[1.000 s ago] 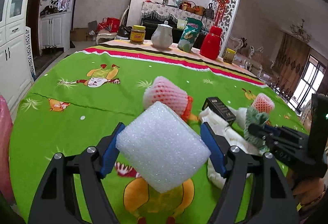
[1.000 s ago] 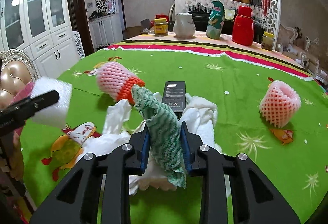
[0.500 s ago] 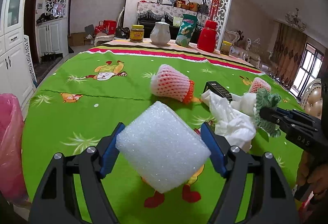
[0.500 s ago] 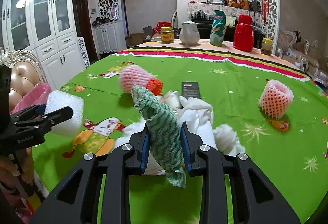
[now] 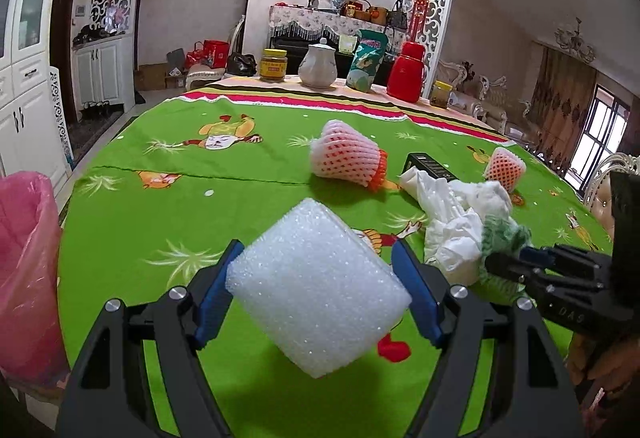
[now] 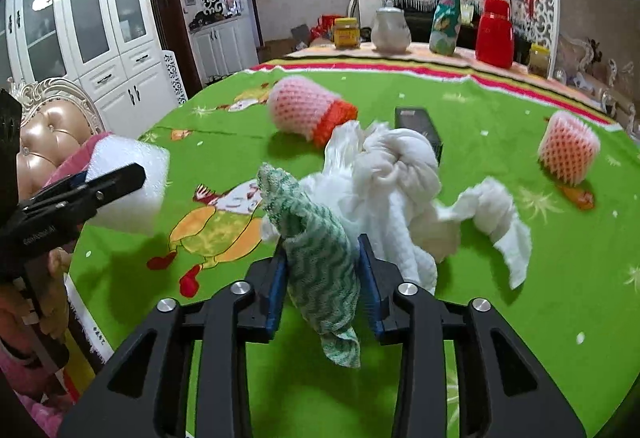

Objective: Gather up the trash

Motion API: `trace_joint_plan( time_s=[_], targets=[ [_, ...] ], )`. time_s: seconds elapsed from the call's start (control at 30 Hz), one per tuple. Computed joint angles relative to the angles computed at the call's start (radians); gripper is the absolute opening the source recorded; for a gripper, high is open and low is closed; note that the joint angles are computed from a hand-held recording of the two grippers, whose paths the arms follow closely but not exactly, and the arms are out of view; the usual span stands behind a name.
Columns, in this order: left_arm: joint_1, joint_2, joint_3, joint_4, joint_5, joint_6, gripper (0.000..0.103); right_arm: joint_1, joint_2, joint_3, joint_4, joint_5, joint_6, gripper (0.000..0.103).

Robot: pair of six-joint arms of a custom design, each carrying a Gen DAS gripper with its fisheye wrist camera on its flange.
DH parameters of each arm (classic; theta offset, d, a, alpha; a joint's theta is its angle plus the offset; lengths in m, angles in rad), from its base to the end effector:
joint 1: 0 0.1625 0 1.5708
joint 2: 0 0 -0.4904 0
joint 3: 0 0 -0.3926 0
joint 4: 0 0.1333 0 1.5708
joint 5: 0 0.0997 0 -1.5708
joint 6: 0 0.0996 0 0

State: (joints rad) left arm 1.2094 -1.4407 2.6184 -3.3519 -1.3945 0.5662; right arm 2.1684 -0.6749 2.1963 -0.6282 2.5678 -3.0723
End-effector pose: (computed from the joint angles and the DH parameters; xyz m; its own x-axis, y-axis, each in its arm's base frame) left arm 0.0167 -0.3823 0.2619 -0.6507 0.6284 -0.4263 0.7586 0.5132 -0.4014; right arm 0.2428 -0.2684 -0.0278 -0.7736 0.1741 0.6093 -0.3857 0.6335 -0.6707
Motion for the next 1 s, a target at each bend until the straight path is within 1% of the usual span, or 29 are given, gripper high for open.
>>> trace_joint_plan(
  time_s=[0.07, 0.1, 0.13, 0.23, 0.33, 0.4, 0.47, 0.5, 0.53, 0.6, 0.67, 0.7, 0.77, 0.8, 0.83, 0.9, 0.93, 1.0],
  targets=[
    [0.012, -0.009, -0.005, 0.013, -0.004, 0.003, 0.073, -0.007, 0.011, -0.012, 0.027, -0.004, 0.023, 0.041],
    [0.018, -0.011, -0.007, 0.019, -0.006, 0.004, 0.073, -0.010, 0.015, -0.016, 0.037, -0.004, 0.033, 0.050],
    [0.021, -0.012, -0.008, 0.023, -0.007, 0.004, 0.073, -0.013, 0.018, -0.019, 0.046, -0.008, 0.044, 0.053],
    [0.038, -0.023, -0.014, 0.040, -0.014, 0.007, 0.073, -0.011, 0.040, -0.035, 0.078, -0.008, 0.073, 0.053],
    [0.052, -0.035, -0.020, 0.059, -0.023, 0.013, 0.073, -0.002, 0.060, -0.048, 0.134, -0.004, 0.149, 0.053],
    [0.062, -0.044, -0.024, 0.072, -0.031, 0.014, 0.073, 0.013, 0.076, -0.062, 0.189, 0.010, 0.217, 0.053],
    [0.072, -0.051, -0.029, 0.084, -0.040, 0.017, 0.073, 0.026, 0.097, -0.074, 0.254, 0.007, 0.308, 0.057],
    [0.076, -0.054, -0.031, 0.088, -0.045, 0.017, 0.073, 0.031, 0.103, -0.076, 0.274, 0.002, 0.345, 0.063],
    [0.084, -0.060, -0.035, 0.095, -0.053, 0.018, 0.073, 0.039, 0.111, -0.076, 0.291, 0.002, 0.384, 0.063],
    [0.096, -0.061, -0.042, 0.104, -0.066, 0.022, 0.073, 0.056, 0.128, -0.084, 0.315, 0.013, 0.411, 0.063],
    [0.102, -0.061, -0.047, 0.113, -0.071, 0.028, 0.073, 0.062, 0.138, -0.102, 0.343, 0.039, 0.413, 0.063],
    [0.105, -0.061, -0.049, 0.118, -0.074, 0.031, 0.073, 0.059, 0.134, -0.103, 0.336, 0.045, 0.402, 0.063],
    [0.109, -0.067, -0.049, 0.127, -0.079, 0.036, 0.073, 0.051, 0.122, -0.109, 0.314, 0.058, 0.366, 0.061],
    [0.112, -0.073, -0.048, 0.131, -0.082, 0.041, 0.073, 0.047, 0.120, -0.112, 0.310, 0.062, 0.351, 0.055],
    [0.114, -0.077, -0.047, 0.132, -0.084, 0.045, 0.073, 0.040, 0.126, -0.125, 0.335, 0.064, 0.357, 0.043],
    [0.122, -0.090, -0.048, 0.134, -0.089, 0.058, 0.073, 0.040, 0.150, -0.162, 0.397, 0.075, 0.386, 0.028],
    [0.126, -0.095, -0.049, 0.133, -0.091, 0.063, 0.073, 0.048, 0.158, -0.172, 0.404, 0.082, 0.380, 0.027],
    [0.139, -0.107, -0.056, 0.141, -0.095, 0.070, 0.073, 0.065, 0.153, -0.170, 0.372, 0.064, 0.342, 0.026]
  ],
)
